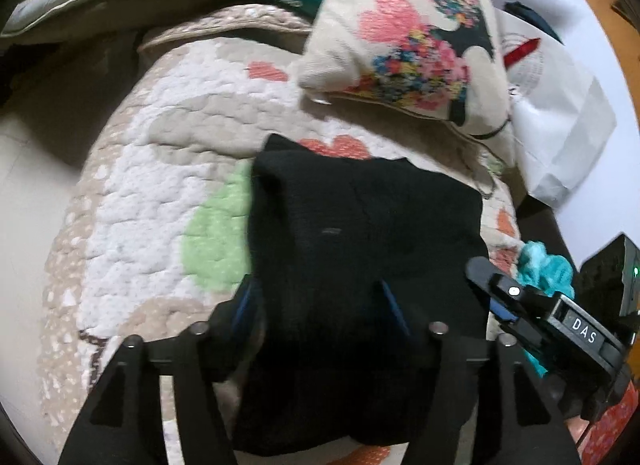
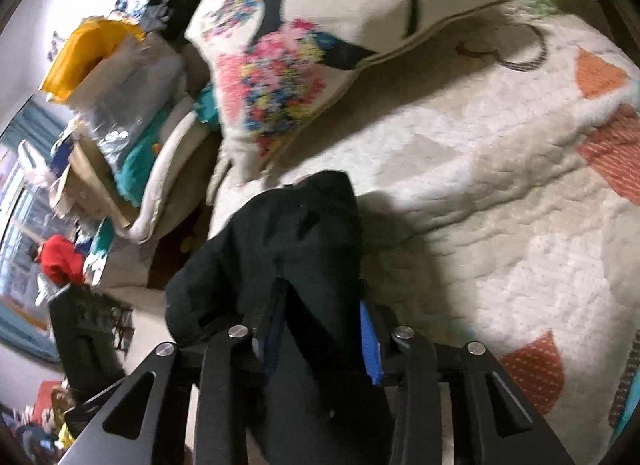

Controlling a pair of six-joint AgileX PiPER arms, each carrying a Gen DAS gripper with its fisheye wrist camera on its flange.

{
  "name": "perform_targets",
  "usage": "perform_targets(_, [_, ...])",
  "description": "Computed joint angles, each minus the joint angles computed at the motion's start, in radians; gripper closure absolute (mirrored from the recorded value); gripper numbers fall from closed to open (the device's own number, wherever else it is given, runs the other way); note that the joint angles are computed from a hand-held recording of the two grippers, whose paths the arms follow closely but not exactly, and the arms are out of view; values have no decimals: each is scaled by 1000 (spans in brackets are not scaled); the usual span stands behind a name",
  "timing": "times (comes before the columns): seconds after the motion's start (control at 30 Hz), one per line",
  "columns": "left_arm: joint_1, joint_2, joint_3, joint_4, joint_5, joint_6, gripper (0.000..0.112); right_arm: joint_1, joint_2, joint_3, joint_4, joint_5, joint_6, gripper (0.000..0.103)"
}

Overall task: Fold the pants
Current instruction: 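Lower the folded pants onto the quilt and open both grippers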

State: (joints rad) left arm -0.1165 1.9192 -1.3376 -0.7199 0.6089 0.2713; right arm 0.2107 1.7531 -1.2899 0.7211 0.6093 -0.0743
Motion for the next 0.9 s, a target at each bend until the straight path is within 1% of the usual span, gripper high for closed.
perform_targets(0.13, [35,-11,10,27,25,-34,40,-27,-42,48,-10,-29,21,60])
perform_targets(0.23, [70,-18,25,0,57,-20,38,-24,-84,73,-42,-45,50,56])
perform_targets(0.3, [90,-18,28,-3,90,-29,35,-14,-115,94,-63,-54,67,55])
perform_targets(0.43, [156,-24,54,-103,162,30,35,40,-194,144,-185,-59,154,51])
perform_targets(0.57, [240,-54,104,-167,193,69,35,93,-263,170,-291,-20,232,49])
perform_targets(0.63, [261,-85,142,-175,181,90,35,118,-307,187,-349,-5,278,45])
perform_targets(0.73, [257,-175,232,-146,119,108,35,142,-370,216,-393,13,328,41])
perform_targets(0.83, [208,-295,339,-102,33,117,35,177,-443,258,-440,27,399,38])
perform_targets(0.9, [130,-413,426,-7,-66,70,35,210,-503,301,-485,32,463,35])
